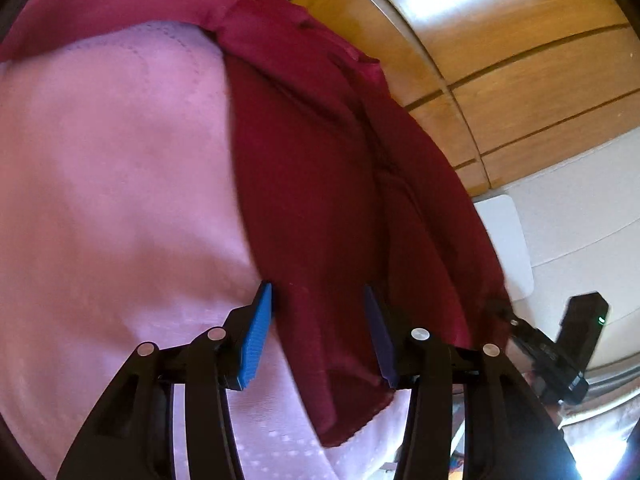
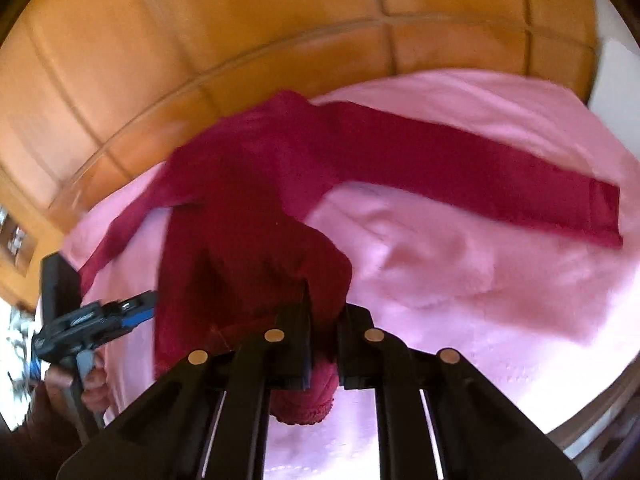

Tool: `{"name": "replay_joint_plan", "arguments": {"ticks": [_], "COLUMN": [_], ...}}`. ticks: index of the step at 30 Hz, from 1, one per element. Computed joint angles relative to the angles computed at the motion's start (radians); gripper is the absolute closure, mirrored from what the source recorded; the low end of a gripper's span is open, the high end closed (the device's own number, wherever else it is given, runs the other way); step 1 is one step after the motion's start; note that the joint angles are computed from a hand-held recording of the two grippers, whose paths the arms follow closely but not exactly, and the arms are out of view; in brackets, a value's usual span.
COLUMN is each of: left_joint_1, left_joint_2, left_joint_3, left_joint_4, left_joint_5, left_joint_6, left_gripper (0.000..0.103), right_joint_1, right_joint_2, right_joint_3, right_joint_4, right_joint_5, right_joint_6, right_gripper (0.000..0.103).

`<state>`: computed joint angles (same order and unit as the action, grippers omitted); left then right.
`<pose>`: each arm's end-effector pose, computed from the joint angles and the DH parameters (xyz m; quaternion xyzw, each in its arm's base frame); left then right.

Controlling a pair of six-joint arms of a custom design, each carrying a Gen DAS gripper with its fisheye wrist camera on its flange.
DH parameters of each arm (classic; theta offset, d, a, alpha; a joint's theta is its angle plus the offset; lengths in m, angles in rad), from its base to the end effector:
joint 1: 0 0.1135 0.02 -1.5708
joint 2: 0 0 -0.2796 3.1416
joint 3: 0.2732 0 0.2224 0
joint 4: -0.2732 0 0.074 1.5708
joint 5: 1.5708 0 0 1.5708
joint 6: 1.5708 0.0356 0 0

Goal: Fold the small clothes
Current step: 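Lift the sweatshirt with both tools and shake it open above the bed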

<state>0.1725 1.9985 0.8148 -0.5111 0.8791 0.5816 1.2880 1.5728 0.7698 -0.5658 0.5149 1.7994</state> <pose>0.2613 0.0177 0.0963 0.1577 0.8897 -0.4155 0.1042 0.0820 0.2194 0.1779 0.2682 0.9243 0.0906 0.2559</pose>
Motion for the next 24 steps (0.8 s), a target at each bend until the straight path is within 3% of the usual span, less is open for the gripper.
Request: {"name": "replay_joint_plan", "arguments": {"ticks": [1,2,3,5,7,10,13,17,24], "left_joint_1": [-0.015,-0.020,-0.028,-0.011,0.065,0.189,0.373,0.552,0.754], "left_joint_2": [-0.020,-0.037,-0.065,-0.084,-0.094,-0.101,-0.072,-0.023,0.051], "left_joint_3": [-0.023,-0.036,-0.063,-0.065,-0.025,0.091,0.253,0.384,0.396], "left_joint_4": [0.028,0.040,0.079,0.075,-0.016,-0.216,-0.495,-0.682,-0.642], "left_joint_5": [-0.020,-0.037,-0.064,-0.049,-0.017,0.042,0.053,0.000,-0.172], "left_joint_6": [-0.003,0.003,0.002,0.016,0.092,0.242,0.485,0.687,0.777], "left_gripper": [0.065,0.091,0.101,0.101,0.101,0.101,0.101,0.101,0.101], "right_joint_1": [-0.004,-0.002,-0.001,0.013,0.025,0.049,0.068,0.106,0.168], "right_joint_2": [0.012,0.020,0.031,0.045,0.033,-0.004,-0.030,-0.022,0.170], "right_joint_3": [-0.019,-0.033,-0.029,-0.001,0.018,0.067,0.108,0.110,0.094], "right_joint_4": [0.041,0.068,0.074,0.054,0.022,-0.054,-0.077,0.028,0.232], "right_joint_5": [-0.007,-0.014,-0.018,-0.013,0.002,0.043,0.078,0.026,-0.229], "right_joint_6": [0.006,0.010,0.003,-0.008,-0.017,-0.031,-0.074,-0.141,-0.185], "right_gripper": [0.095,0.095,0.095,0.095,0.095,0.095,0.096,0.096,0.096]}}
